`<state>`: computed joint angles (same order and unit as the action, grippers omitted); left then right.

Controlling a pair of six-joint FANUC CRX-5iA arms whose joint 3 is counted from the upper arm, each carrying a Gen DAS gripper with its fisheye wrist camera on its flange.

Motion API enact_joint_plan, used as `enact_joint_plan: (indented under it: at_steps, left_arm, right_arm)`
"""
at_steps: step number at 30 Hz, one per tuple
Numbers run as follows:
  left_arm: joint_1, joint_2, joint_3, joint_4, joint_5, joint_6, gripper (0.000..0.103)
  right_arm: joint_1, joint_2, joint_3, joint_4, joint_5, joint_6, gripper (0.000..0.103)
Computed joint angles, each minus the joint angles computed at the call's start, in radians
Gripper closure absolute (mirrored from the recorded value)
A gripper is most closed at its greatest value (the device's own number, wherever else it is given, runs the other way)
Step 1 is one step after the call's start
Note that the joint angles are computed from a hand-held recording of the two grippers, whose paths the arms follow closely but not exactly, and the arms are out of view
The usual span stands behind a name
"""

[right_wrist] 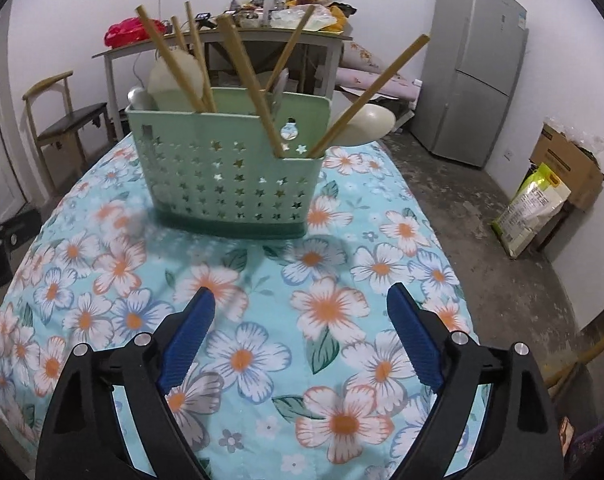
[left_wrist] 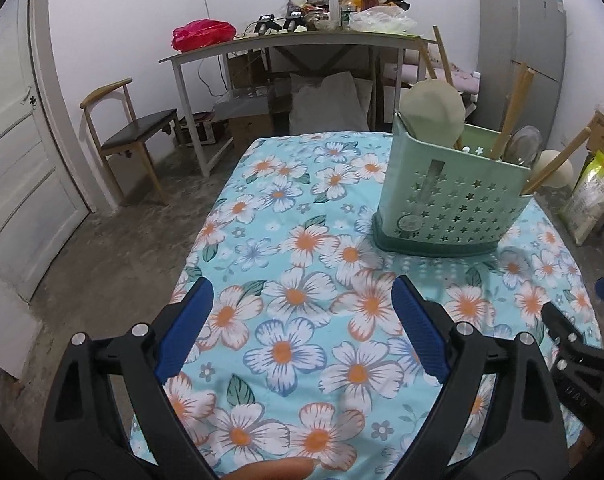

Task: Organize utensils

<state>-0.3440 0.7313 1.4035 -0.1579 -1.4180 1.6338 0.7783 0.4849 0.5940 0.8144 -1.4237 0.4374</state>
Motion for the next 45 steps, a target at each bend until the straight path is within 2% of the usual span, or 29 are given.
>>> enact_joint_plan:
  at_steps: [8,17,23,24,33,34,45]
  left_arm:
    - [-0.006,0.048,0.091,-0.014,-0.055,-0.013,0.016]
    - [-0.005,0.059,0.106,-0.002,-0.061,-0.01,0.016]
    - [-0.004,0.045,0.08,0.008,-0.034,-0.012,0.016]
    - [-0.001,0.062,0.114,0.012,-0.05,-0.016,0.016]
    - [0.0,0.07,0.129,0.017,-0.059,-0.017,0.016]
    - [0.001,0.089,0.167,0.018,-0.079,-0.021,0.016]
    - [0.002,0.1,0.189,0.018,-0.089,-0.022,0.016]
  right_arm:
    - [-0.008,0.01,0.02,-0.012,-0.013,-0.01,0.017]
    - [-0.007,0.014,0.031,-0.025,-0.009,-0.014,0.017]
    - [-0.005,0.013,0.032,-0.016,-0.003,-0.018,0.017]
    - [-0.005,0.012,0.031,-0.014,-0.002,-0.019,0.017]
    - [-0.004,0.013,0.034,-0.013,-0.005,-0.023,0.017]
    - [-0.005,0.012,0.033,-0.014,-0.005,-0.023,0.017]
    - [-0.004,0.011,0.033,-0.014,-0.005,-0.025,0.017]
